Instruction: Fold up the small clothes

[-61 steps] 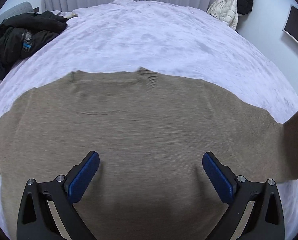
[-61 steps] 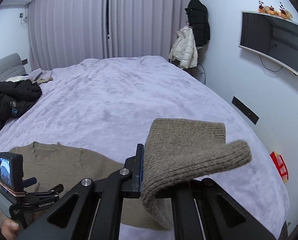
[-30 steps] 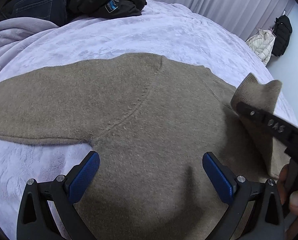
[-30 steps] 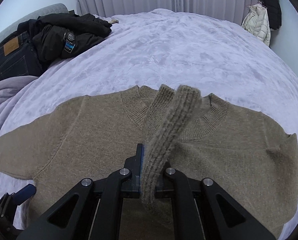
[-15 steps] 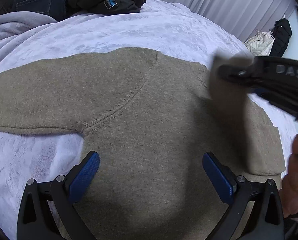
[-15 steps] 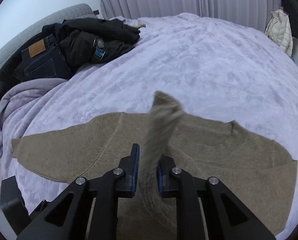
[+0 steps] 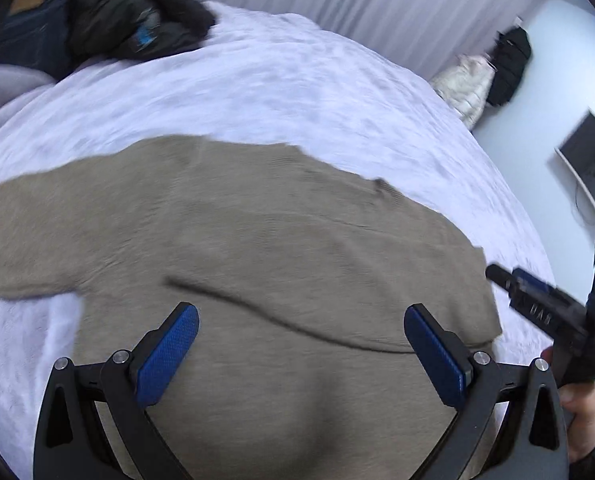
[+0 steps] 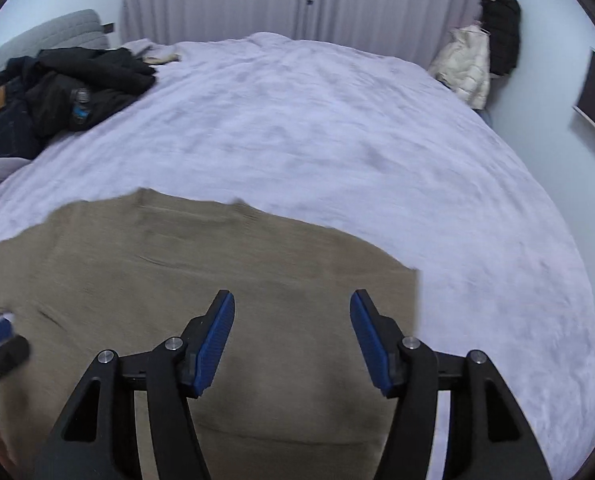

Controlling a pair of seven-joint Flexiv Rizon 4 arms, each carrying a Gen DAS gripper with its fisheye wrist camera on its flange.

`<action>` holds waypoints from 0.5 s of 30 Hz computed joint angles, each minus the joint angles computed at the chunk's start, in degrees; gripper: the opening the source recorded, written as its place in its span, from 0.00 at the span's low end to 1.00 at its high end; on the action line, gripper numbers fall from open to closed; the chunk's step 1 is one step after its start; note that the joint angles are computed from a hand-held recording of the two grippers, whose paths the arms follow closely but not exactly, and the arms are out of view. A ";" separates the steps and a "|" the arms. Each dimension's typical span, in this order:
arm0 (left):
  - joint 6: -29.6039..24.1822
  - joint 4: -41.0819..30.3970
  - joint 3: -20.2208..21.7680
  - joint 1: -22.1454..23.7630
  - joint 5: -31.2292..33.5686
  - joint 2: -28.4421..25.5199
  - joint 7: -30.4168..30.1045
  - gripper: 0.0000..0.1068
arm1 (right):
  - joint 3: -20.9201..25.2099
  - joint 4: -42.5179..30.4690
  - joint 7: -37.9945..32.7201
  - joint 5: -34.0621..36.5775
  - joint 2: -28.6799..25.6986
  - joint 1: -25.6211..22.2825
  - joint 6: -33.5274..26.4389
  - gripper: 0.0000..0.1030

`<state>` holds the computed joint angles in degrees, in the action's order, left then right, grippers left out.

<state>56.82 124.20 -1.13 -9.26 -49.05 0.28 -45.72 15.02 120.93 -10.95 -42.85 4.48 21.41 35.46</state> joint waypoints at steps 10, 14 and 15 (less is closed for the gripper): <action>6.41 -6.38 -1.96 0.69 22.81 -11.19 -13.93 0.96 | 4.07 12.58 4.03 5.34 12.12 -2.45 1.00 0.62; 8.58 -4.95 -1.25 1.73 22.54 -8.10 -16.76 0.96 | 2.91 13.88 1.50 2.55 11.44 -2.86 7.89 0.62; 7.99 -4.78 -1.70 2.14 20.65 -7.63 -16.14 0.96 | 2.57 13.19 1.02 1.73 9.69 -2.96 9.61 0.62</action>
<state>64.80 119.42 -2.83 -7.11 -28.40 -7.34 -61.86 17.59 134.12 -9.93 -41.12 14.17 18.45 45.08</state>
